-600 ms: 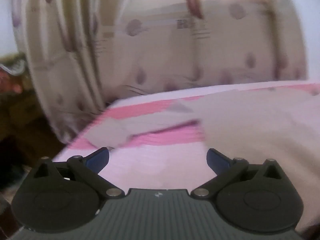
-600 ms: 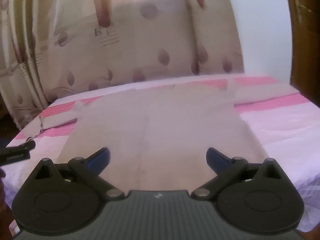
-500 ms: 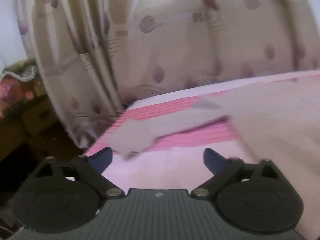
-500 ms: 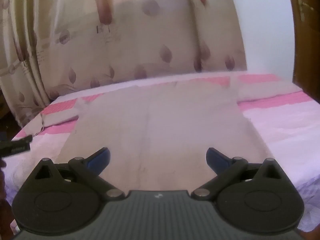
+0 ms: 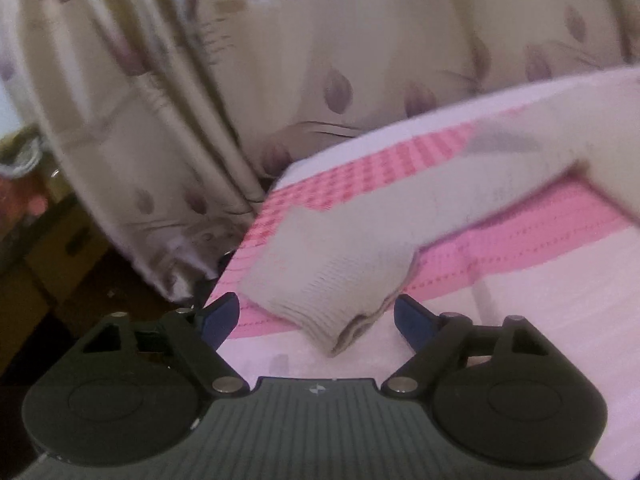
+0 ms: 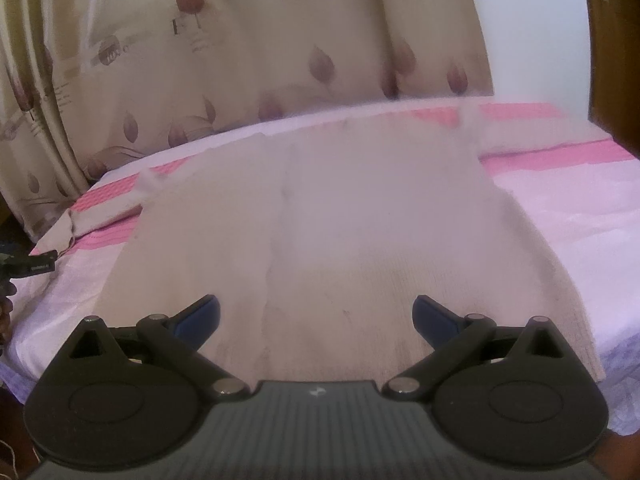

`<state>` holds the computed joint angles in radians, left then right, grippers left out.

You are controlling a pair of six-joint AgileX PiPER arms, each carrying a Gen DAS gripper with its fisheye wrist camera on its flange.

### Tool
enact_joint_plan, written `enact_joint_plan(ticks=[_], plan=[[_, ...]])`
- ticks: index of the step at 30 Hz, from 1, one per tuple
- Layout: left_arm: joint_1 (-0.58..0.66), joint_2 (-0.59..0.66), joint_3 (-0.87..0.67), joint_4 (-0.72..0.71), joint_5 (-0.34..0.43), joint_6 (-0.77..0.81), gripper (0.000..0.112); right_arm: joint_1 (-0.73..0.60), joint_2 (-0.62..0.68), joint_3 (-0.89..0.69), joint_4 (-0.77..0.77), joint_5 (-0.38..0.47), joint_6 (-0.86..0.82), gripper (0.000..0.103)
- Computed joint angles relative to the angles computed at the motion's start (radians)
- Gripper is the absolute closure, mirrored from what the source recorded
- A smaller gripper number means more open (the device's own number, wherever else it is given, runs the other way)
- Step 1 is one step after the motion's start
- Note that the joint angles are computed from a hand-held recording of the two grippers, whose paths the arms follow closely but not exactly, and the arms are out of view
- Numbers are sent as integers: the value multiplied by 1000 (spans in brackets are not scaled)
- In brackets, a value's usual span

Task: Fold small clothes
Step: 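Reach the left gripper to the beige sweater's sleeve cuff and grasp it, then fold the held sleeve across the sweater body with the left gripper, release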

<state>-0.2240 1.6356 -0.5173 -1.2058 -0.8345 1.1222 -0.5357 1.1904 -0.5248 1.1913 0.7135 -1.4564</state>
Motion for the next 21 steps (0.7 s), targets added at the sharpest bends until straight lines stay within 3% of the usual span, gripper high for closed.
enact_joint_plan(ticks=[1,3,5,11,14,17,21], plan=[[19,3,10,45,17,0,29,14,2,-1,-2,-8,7,0],[60,2,36,155,57,-47,44,29,25,-1,21,-19,-29,0],[103,-16,35,194,132,-52,98,51,39,-5,17,-32,-23,0],[200,-93,35,230,198,-88,99,89,33,-12,-46,-38,88,0],[321,-203,5,243,324,-124,99,107,24,-9,-40,-56,95,0],[415,-218,-80,121,371,-32,99,133,22,-14,-60,-89,109,0],[542,-145,-237,-150,405,167,99,155,21,-25,-108,-107,148,0]])
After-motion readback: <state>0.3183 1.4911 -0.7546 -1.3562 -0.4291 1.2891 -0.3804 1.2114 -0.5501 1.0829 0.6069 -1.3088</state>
